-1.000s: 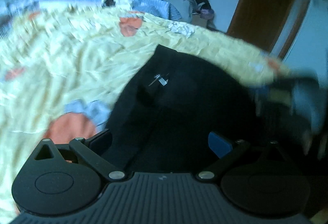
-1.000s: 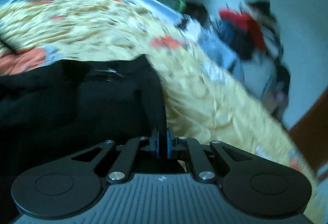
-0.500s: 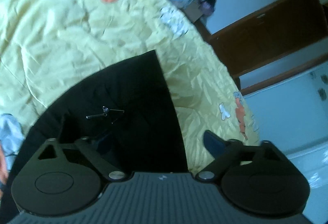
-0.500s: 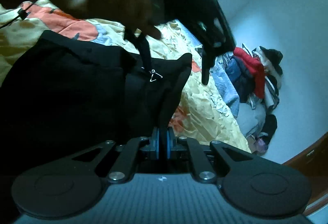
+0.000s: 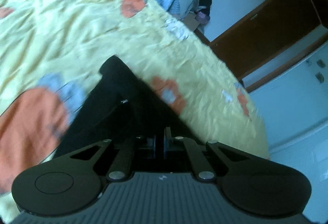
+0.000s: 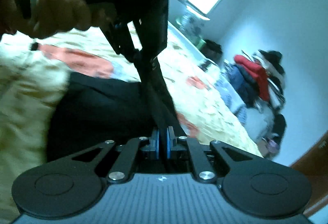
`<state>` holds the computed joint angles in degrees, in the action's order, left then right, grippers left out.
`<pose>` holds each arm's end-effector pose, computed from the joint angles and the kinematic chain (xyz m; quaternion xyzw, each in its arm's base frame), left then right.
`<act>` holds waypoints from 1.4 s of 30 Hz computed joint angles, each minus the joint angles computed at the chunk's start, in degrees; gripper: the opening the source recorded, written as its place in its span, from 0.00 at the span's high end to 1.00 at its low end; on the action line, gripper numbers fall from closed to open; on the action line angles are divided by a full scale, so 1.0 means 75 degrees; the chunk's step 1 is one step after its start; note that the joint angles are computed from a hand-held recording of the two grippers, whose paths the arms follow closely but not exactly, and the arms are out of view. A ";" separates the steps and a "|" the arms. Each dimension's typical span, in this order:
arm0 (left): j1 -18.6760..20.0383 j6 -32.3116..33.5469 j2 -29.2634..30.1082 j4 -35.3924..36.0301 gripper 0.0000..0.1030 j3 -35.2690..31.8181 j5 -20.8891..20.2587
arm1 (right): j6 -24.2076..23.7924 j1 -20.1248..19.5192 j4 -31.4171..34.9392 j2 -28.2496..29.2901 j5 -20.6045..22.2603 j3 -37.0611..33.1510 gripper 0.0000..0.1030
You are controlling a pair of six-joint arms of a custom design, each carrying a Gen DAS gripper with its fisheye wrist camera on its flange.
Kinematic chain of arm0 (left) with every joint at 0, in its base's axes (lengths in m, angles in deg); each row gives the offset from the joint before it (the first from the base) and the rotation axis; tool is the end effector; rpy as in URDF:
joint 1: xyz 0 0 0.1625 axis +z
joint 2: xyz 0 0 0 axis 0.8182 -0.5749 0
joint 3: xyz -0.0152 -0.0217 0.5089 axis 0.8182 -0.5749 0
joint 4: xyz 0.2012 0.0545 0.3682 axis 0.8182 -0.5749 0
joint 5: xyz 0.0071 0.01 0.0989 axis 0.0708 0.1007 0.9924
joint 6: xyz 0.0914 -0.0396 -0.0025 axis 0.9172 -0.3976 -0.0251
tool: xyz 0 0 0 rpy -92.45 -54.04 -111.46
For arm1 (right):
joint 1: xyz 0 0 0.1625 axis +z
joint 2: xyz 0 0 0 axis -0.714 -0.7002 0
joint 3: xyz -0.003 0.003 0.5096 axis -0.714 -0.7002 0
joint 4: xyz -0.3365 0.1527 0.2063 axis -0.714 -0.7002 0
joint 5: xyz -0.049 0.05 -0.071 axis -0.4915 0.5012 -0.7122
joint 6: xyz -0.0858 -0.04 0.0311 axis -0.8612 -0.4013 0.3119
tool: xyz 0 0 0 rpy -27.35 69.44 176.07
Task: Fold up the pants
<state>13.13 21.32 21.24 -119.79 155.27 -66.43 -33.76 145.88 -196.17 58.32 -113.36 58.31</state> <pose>-0.0174 -0.5537 0.2720 -0.1347 0.8904 -0.4157 0.1272 0.2446 -0.5696 -0.0005 0.7497 -0.5927 0.2382 0.1729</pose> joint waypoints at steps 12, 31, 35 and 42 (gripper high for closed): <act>0.0428 -0.0644 -0.0125 -0.0373 0.83 0.1240 -0.0359 | 0.0214 -0.0146 0.0019 0.0164 -0.0892 0.1045 0.94; -0.2099 0.1748 0.0997 -0.0559 0.37 0.1635 0.2561 | 0.4353 -0.1808 -0.1748 -0.1458 -0.1302 0.2669 0.89; -0.2230 0.2827 0.1762 -0.0576 0.35 0.1173 0.1599 | 0.4620 -0.2231 -0.1830 -0.1991 -0.0603 0.3079 0.88; -0.2530 0.4953 0.3654 -0.1891 0.33 0.0549 0.1778 | 0.7352 -0.2906 -0.3175 -0.2707 -0.0555 0.2396 0.46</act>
<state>-5.85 58.47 48.64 -133.97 159.39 -53.10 21.38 124.08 -219.98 38.02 -117.53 76.28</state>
